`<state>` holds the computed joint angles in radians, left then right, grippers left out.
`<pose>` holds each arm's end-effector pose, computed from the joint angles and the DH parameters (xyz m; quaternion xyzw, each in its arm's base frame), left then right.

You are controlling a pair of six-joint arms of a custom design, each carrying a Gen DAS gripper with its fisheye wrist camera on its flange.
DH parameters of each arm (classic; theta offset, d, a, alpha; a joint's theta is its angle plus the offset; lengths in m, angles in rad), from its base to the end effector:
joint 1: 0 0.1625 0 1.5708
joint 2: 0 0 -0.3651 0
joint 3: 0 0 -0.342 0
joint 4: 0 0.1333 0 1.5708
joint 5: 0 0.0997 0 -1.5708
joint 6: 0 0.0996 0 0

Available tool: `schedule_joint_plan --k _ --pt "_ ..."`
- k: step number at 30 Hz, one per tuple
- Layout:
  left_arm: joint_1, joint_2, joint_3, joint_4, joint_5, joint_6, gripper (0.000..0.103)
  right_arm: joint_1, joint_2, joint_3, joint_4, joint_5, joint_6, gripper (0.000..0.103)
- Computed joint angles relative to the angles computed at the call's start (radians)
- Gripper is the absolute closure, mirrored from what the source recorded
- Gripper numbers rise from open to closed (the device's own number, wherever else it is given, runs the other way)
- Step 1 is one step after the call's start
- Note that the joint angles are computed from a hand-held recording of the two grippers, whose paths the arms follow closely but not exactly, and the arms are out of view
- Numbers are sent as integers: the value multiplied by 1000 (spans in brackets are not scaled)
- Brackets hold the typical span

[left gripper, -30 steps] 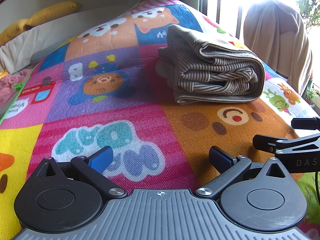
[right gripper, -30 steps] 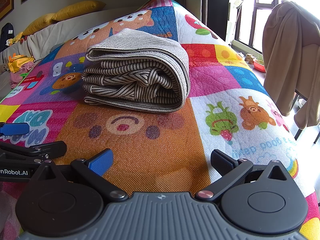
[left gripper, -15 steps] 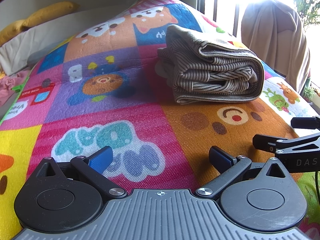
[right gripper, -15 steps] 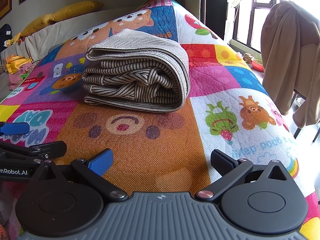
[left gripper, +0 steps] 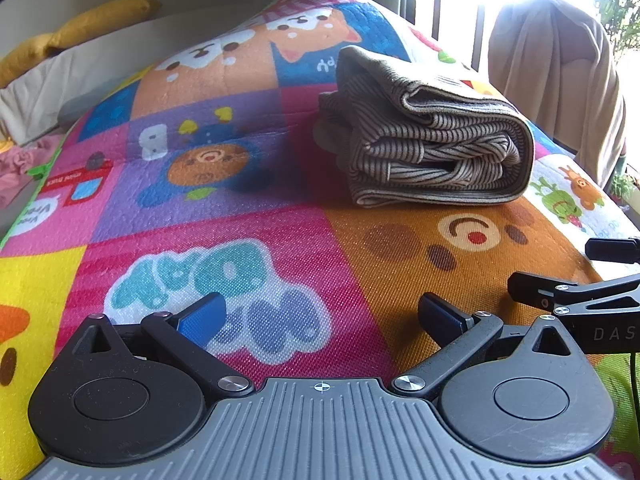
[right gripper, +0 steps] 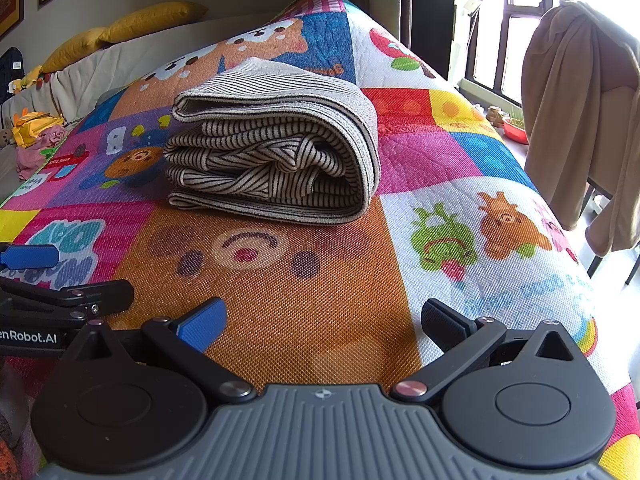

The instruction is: Fold clothes

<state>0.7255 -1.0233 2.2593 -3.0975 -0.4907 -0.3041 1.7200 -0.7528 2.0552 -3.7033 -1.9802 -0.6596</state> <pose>-0.1611 -0.4384 0.1348 0.1551 0.8377 -0.3808 0.3595 0.1657 -0.4725 0.0943 0.2772 -0.8560 0.3351 0.2797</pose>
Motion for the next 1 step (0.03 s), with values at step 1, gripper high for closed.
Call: schedule_joint_plan --k 1 --pt "-1 2 0 -3 4 0 0 0 1 0 0 0 0 0"
